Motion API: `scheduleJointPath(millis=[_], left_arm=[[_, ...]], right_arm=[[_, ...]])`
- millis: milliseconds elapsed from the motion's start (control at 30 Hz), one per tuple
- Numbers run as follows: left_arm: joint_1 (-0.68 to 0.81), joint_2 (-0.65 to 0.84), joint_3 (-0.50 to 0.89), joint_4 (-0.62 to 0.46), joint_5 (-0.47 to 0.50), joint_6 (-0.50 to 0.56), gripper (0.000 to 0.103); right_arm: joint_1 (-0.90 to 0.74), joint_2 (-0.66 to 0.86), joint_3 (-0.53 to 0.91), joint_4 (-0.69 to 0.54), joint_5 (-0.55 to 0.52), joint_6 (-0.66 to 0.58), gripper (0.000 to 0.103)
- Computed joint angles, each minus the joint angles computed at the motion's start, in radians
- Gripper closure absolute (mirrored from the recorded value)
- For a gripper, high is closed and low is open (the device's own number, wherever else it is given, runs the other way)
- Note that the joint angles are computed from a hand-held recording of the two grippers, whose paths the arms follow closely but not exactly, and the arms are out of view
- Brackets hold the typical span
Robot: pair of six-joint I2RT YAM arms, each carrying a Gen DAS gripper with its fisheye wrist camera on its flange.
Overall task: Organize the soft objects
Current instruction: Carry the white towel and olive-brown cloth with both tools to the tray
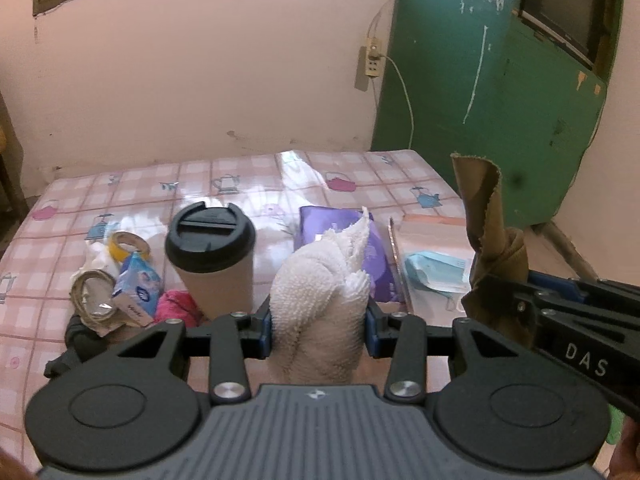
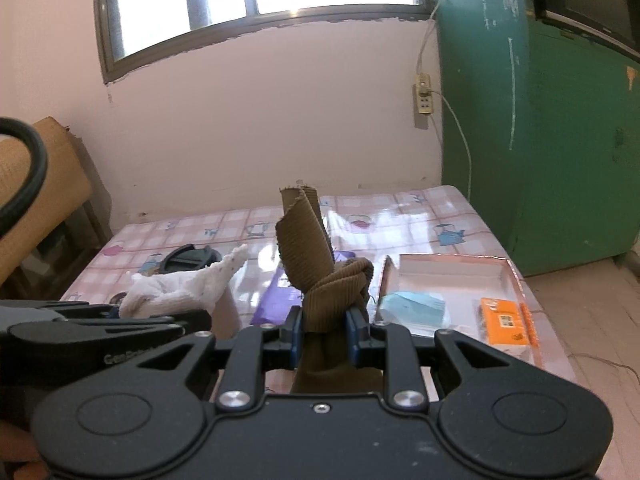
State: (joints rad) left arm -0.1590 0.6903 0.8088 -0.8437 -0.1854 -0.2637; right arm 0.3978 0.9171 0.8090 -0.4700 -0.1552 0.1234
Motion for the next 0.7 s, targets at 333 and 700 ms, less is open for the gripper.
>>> scheduleJointPath(millis=[333,700], left_arm=[[-0.123,0.074,0.001,0.048,-0.055,-0.056,0.06],[-0.25,0.159,0.006,0.095,-0.115,-0.115,0.06]], right_arm=[[-0.127,-0.007,-0.017,-0.009,-0.065,-0.047,0.076],[-0.285,0.021,-0.025,-0.011,-0.141,-0.114,0.076]])
